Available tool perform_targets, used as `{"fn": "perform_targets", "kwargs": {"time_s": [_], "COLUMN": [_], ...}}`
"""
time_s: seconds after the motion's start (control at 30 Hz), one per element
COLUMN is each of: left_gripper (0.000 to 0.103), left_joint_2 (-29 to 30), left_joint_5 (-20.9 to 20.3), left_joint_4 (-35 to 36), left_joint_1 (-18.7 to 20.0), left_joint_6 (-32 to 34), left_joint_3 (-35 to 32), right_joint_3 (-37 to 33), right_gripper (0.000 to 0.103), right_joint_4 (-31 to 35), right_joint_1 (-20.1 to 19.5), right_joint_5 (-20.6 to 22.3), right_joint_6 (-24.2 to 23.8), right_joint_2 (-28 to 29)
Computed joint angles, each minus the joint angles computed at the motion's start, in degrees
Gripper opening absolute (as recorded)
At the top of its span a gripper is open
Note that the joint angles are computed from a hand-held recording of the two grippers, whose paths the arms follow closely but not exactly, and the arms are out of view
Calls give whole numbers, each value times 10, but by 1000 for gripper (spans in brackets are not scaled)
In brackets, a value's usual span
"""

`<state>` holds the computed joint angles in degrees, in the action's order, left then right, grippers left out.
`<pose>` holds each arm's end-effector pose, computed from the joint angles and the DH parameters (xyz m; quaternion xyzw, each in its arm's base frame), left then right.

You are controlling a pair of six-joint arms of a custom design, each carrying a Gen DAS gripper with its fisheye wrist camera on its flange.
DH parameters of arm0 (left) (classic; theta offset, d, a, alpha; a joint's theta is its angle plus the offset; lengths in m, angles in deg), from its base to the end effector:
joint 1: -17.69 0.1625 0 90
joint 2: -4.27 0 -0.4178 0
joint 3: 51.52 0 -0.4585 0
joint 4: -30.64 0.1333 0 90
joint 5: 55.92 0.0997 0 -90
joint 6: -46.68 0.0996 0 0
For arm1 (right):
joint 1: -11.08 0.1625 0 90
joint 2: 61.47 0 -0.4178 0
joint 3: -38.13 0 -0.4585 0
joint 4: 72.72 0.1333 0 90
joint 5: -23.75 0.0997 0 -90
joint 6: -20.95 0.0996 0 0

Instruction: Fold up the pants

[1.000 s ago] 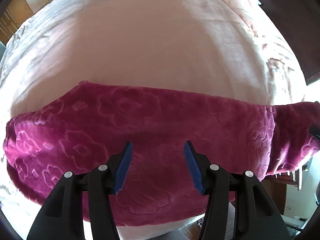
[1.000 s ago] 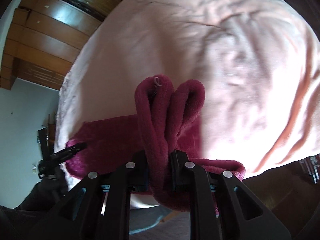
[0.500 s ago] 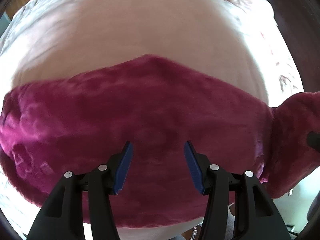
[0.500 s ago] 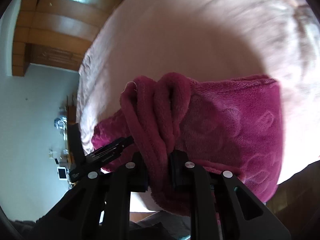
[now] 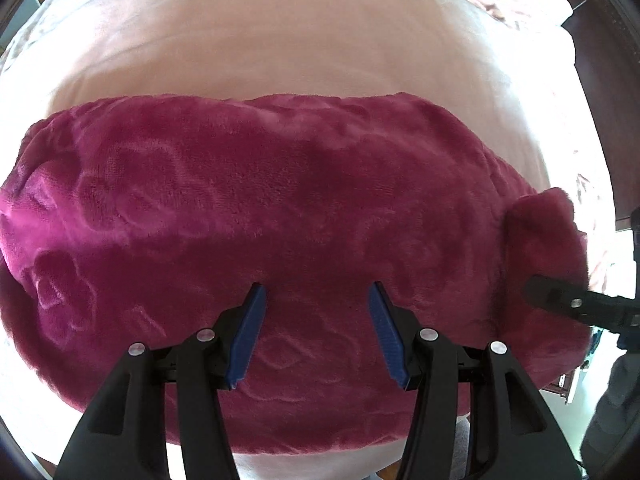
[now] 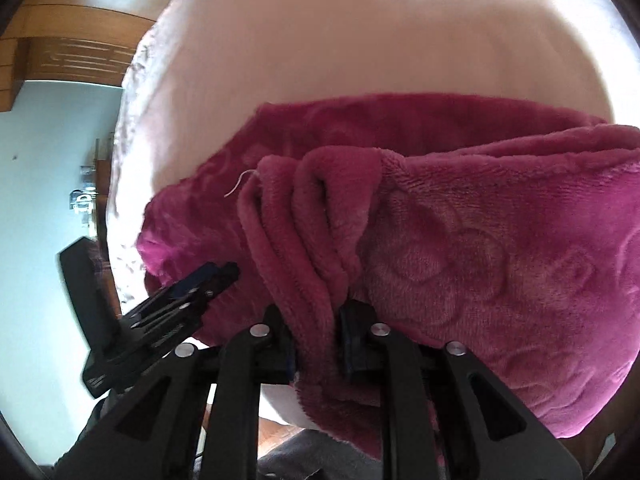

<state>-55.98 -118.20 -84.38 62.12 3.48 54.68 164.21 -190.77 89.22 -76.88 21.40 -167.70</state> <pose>-0.2940 -0.5397 0.0777 0.0632 0.9536 -0.0387 0.2917 0.0247 -0.4416 0.3253 -0.1131 -0.9867 0.0617 0.0990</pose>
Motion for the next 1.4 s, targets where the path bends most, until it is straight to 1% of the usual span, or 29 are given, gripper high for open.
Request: {"fn": "perform_targets", "kwargs": {"time_s": [0.03,0.07,0.1,0.13,0.2,0.3,0.37,0.47,0.57,0.63,0.67,0.7,0.73,0.77,0.8,0.83,0.93,1.03,1.17,1.27,1.33,1.37,1.4], "left_gripper": [54,54,54,54,54,54,54,54,54,54,54,54,55,65,71,71,71,71,71,71,71,71,69], "left_joint_2": [-1,1,1,0,1,11,15,18,18,17,15,15,15,16,18,25,49,63,84,107,109,111,110], "left_joint_5": [0,0,0,-1,-2,-9,-14,-25,-32,-39,-41,-45,-49,-56,-63,-72,-80,-79,-74,-60,-52,-49,-49], "left_joint_4": [0,0,0,0,0,-7,-11,-19,-33,-46,-51,-58,-62,-70,-82,-93,-95,-98,-104,-77,-64,-63,-65], "left_joint_1": [1,3,4,4,6,5,0,-12,-23,-33,-37,-42,-46,-51,-55,-59,-72,-85,-98,-105,-110,-112,-113], "left_joint_6": [2,4,5,5,7,4,0,-15,-37,-56,-62,-70,-76,-83,-86,-88,-108,-130,-154,-178,-204,-212,-218], "left_joint_3": [0,-4,-6,-6,-11,-17,-20,-22,-18,-14,-11,-9,-7,-5,0,0,-10,-9,-10,-28,-22,-20,-16], "right_joint_3": [-1,-2,-4,-5,-9,-13,-17,-22,-25,-26,-28,-30,-30,-32,-34,-37,-43,-52,-60,-73,-77,-86,-89], "right_gripper": [32,38,48,56,60,60,60,60,60,59,59,59,59,59,59,59,59,59,59,59,59,59,59], "right_joint_4": [3,7,14,18,33,55,66,77,85,92,93,93,91,93,97,101,105,111,126,146,150,160,163], "right_joint_1": [-1,-3,-6,-6,-8,-15,-13,-10,-22,-37,-43,-50,-51,-56,-64,-72,-90,-100,-113,-126,-125,-132,-131], "right_joint_5": [0,10,30,44,78,140,155,156,147,130,115,90,75,59,50,45,34,20,15,24,27,29,30], "right_joint_6": [5,6,3,-1,-20,-48,-67,-94,-110,-118,-121,-128,-130,-135,-142,-151,-172,-194,-227,-255,-268,-282,-289], "right_joint_2": [4,8,10,11,9,-1,-10,-31,-60,-78,-84,-90,-92,-94,-97,-100,-105,-106,-102,-97,-90,-88,-84]}}
